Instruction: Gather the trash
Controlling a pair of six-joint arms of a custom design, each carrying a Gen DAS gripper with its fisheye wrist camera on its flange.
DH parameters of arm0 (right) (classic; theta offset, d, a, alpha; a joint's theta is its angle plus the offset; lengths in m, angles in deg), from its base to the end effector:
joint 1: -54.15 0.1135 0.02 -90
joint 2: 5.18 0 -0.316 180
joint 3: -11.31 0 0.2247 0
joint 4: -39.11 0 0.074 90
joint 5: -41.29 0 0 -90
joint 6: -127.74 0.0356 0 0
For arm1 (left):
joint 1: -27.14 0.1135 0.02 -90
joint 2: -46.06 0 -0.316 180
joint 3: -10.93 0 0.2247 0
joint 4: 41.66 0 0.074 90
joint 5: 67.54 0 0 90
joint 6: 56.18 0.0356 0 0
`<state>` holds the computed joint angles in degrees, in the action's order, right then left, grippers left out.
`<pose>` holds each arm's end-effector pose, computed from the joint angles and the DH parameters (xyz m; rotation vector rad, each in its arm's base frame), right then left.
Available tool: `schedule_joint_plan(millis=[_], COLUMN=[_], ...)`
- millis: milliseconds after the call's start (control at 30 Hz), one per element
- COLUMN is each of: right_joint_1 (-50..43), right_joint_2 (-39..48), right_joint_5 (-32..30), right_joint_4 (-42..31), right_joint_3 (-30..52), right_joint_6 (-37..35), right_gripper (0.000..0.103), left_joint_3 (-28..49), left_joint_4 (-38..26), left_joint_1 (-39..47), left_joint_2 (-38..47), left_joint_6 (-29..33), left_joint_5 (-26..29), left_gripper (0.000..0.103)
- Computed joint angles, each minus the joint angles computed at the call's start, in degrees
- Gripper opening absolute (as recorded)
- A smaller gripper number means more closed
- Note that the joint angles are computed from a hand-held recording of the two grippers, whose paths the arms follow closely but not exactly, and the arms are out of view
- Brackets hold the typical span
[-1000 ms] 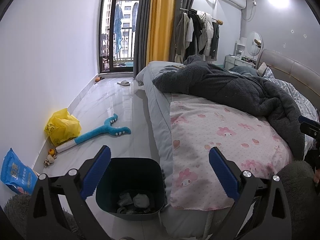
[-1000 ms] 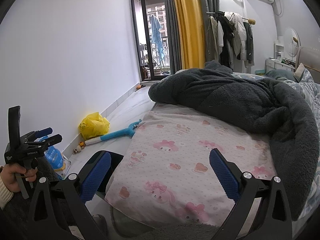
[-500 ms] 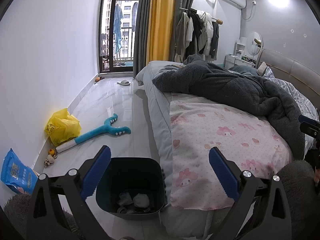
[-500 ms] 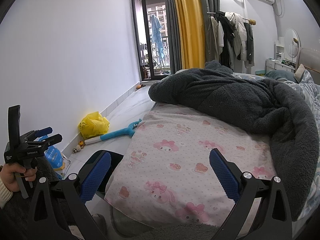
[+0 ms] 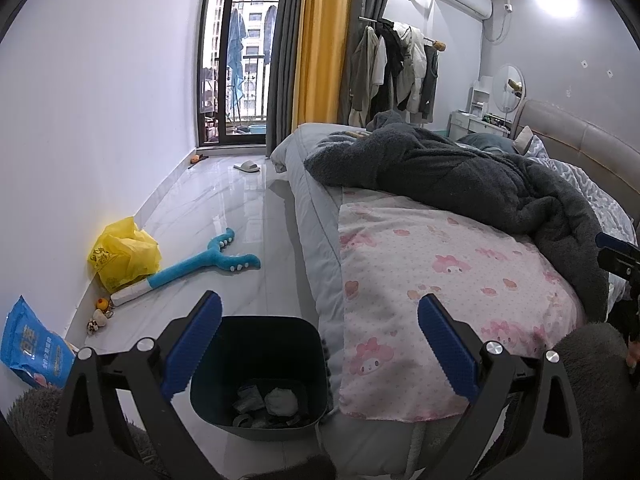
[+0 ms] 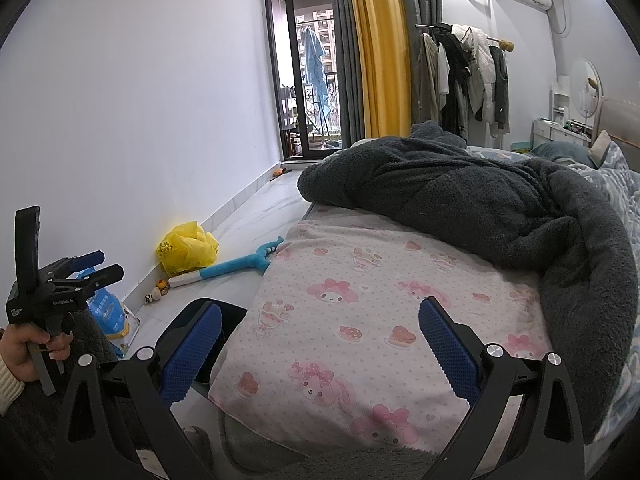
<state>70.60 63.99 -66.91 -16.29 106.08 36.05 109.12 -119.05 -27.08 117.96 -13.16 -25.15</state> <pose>0.1923 0.0684 0.4524 -0.5211 2.0334 0.4876 0.1294 -0.1346 0.4371 -0.1937 2.1143 0.0150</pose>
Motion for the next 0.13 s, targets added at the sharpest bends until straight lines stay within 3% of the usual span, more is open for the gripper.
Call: schedule_joint_plan(millis=[133], right_joint_1=[-0.13], right_joint_2=[0.13], right_joint_5=[-0.16], right_joint_4=[-0.03], right_joint_3=[0.07], right_joint_6=[-0.17], right_gripper=[0.1], left_joint_3=[0.08], left_joint_4=[0.26], left_joint_1=[0.6], left_joint_2=[-0.09], left_joint_6=[0.65], left_joint_5=[0.48], left_gripper=[0.1])
